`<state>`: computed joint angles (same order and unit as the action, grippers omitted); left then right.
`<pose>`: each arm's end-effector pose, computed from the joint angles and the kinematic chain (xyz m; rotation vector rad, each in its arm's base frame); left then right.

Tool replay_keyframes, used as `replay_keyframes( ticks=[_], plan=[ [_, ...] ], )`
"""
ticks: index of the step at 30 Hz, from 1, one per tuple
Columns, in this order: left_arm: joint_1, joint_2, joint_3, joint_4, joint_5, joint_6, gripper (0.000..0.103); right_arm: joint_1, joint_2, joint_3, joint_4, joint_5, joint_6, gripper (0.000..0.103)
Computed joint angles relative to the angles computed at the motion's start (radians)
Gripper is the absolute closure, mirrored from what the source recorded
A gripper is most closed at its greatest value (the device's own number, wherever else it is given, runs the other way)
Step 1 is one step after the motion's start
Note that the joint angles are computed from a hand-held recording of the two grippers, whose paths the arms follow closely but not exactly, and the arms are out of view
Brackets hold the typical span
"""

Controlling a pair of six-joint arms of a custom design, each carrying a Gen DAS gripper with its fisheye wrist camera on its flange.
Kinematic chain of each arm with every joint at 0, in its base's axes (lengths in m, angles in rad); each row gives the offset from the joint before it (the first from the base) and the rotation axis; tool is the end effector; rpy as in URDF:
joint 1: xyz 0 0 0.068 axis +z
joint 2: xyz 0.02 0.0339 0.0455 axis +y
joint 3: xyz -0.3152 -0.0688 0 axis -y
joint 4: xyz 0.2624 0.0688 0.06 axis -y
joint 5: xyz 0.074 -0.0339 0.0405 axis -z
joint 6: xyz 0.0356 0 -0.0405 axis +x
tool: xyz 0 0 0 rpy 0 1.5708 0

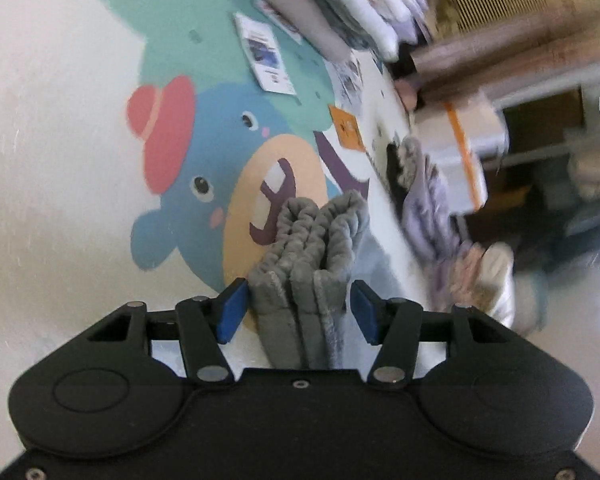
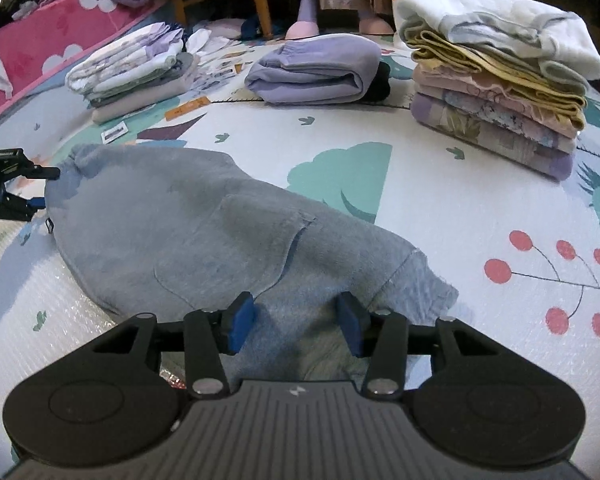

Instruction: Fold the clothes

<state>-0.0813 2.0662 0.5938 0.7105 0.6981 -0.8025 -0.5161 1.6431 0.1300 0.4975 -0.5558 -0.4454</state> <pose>0.3257 -0.0495 0.0657 -0.5001 2.3925 -1.2367 0.1595 -0.0689 0.0808 -0.1097 2.3944 0.2895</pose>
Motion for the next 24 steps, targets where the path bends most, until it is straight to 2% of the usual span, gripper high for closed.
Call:
replay_keyframes(
  ticks=[2, 6, 8, 13, 17, 19, 21, 24],
  plan=[
    [-0.004, 0.012, -0.017, 0.051, -0.003, -0.042, 0.049, -0.004, 0.007, -0.003, 0.010, -0.005, 0.010, 0.054],
    [-0.038, -0.012, 0.021, -0.021, -0.026, 0.041, 0.045, -0.004, 0.015, -0.008, 0.026, -0.008, 0.013, 0.054],
    [-0.044, -0.005, 0.020, -0.003, -0.007, 0.031, 0.047, -0.010, 0.020, -0.006, 0.027, -0.014, 0.011, 0.054],
    [-0.072, 0.016, -0.068, 0.121, 0.004, -0.035, 0.051, -0.026, 0.033, -0.007, 0.035, -0.034, 0.005, 0.054],
    [-0.064, 0.042, -0.015, 0.119, -0.002, -0.094, 0.051, -0.037, 0.044, -0.006, 0.037, -0.049, -0.006, 0.054],
    [-0.061, 0.069, -0.002, 0.163, -0.005, -0.133, 0.051, -0.043, 0.044, -0.003, 0.026, -0.057, -0.016, 0.054],
    [-0.062, 0.084, 0.006, 0.179, -0.010, -0.144, 0.057, -0.047, 0.042, -0.003, 0.020, -0.061, -0.019, 0.054],
    [-0.048, 0.108, 0.007, 0.218, 0.015, -0.181, 0.061, -0.050, 0.043, -0.007, 0.022, -0.063, -0.016, 0.054]
  ],
)
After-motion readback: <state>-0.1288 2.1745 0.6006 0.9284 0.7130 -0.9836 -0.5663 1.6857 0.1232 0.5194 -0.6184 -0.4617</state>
